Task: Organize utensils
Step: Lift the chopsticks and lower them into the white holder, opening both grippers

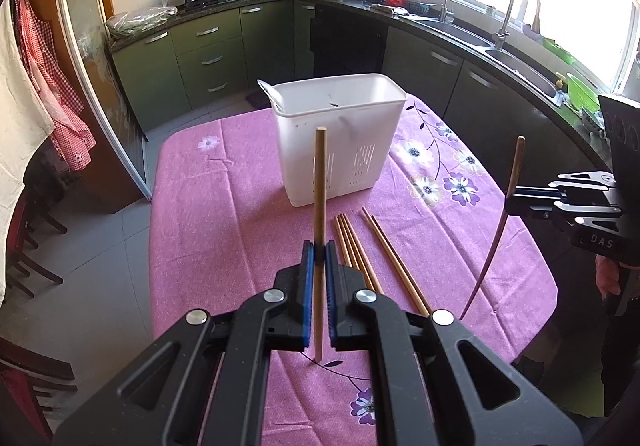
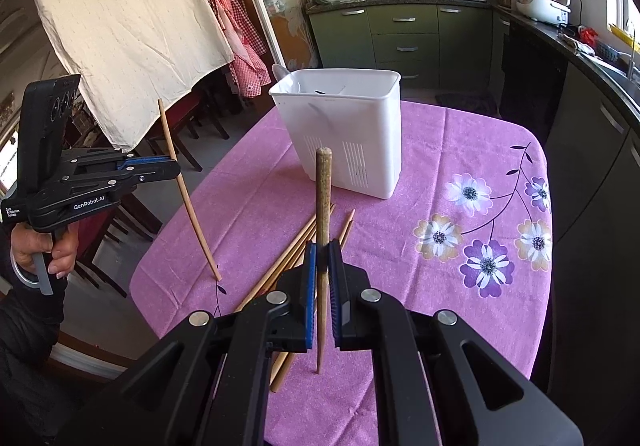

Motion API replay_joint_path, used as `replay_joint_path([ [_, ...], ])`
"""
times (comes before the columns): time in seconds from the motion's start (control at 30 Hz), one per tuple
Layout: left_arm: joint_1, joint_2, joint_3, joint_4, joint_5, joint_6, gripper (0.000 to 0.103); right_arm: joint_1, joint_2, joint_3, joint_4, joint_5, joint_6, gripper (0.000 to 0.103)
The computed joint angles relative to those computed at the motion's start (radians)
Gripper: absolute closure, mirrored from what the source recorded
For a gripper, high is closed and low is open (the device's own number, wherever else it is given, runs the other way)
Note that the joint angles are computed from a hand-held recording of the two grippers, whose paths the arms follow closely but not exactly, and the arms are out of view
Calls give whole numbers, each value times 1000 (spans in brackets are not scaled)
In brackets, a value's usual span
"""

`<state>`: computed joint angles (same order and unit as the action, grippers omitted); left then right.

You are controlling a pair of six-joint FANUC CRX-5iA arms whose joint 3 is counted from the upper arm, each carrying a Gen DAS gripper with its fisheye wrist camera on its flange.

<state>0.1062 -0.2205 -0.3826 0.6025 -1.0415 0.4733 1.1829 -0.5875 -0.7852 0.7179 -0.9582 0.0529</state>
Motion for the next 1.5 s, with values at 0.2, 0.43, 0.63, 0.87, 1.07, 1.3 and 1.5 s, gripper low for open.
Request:
replay_joint_path([
  [0.2,-14,16,22,5,-2,12,97,-26,9,22,17,18,29,96],
  [0.43,-23,35,60,22,-17,19,97,-62,29,74,40,24,82,96],
  [0.63,-26,58,132,61,-51,35,97,-110,48,158,39,19,164,96],
  [0.87,-46,67,217,190,-16,24,97,-186,60,265,120,29,197,96],
  [1.07,-124,101,253,270,139,29,97,-310,125,346,179,90,206,96],
  [1.3,-203,177,261,209,289,85,97,-403,277,402,72,116,309,96],
  [1.5,-216,236,298,78,256,174,97,-440,353,409,-36,142,388,96],
])
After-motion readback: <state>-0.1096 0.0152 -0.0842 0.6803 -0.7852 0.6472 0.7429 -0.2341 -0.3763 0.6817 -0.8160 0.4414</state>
